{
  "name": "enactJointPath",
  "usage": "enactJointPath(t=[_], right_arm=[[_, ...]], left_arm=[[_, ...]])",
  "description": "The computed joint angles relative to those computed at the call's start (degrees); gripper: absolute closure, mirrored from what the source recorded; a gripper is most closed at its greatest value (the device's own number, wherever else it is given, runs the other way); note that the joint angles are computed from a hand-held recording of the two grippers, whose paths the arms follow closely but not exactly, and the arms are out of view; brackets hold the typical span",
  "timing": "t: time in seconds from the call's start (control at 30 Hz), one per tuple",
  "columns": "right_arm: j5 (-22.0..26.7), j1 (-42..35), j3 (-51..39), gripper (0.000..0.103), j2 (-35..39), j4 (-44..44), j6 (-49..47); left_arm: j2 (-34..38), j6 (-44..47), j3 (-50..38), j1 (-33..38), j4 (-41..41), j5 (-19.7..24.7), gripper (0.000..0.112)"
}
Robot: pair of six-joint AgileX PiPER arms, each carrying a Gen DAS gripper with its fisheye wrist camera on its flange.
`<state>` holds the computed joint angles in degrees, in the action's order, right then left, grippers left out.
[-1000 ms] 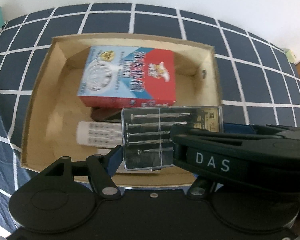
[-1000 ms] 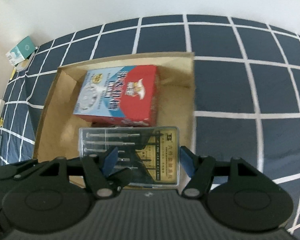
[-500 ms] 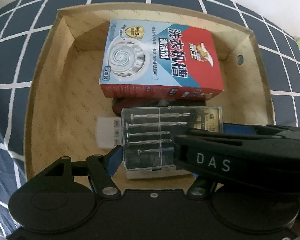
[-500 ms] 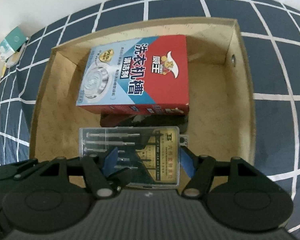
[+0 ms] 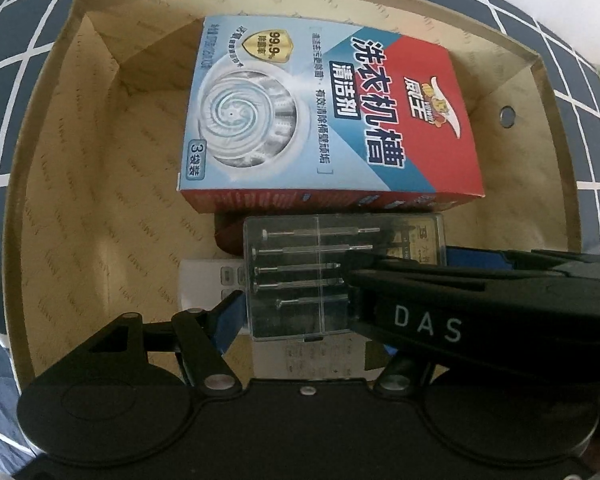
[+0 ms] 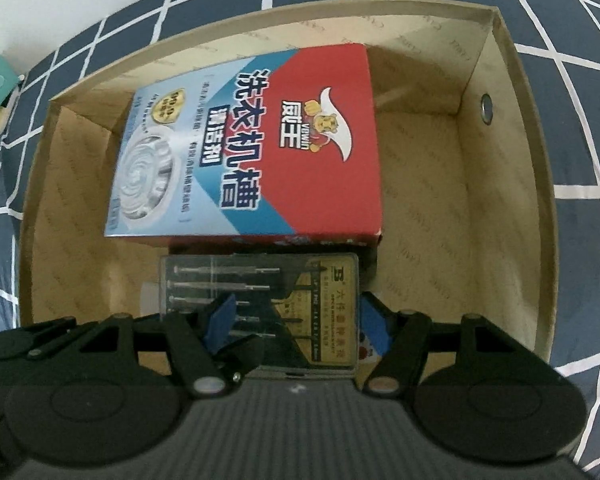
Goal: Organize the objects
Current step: 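Lower the screwdriver case into the box beside the detergent box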
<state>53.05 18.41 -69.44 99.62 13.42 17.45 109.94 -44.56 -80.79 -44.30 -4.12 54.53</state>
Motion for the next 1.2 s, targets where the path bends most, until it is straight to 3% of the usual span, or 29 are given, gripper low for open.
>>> enactJointPath(t=[0.47,0.7,1.2], right_arm=[[1.7,-0.3,-2.7,0.035,2.9,0.5,0.0],[2.1,-0.2,-3.2,0.034,2.7,0.2,0.2],[6.7,0.1,-5.2,0.03,-5.3,-3.2,0.7]], left_arm=[[-1.3,3.2,2.5,1.7,-2.2,-1.2,0.044],[-5.1,0.6,4.6,1.0,-0.3,-0.7,0.041],[-11.5,-9.8,2.4,-3.7,8.0,6.5,0.03]])
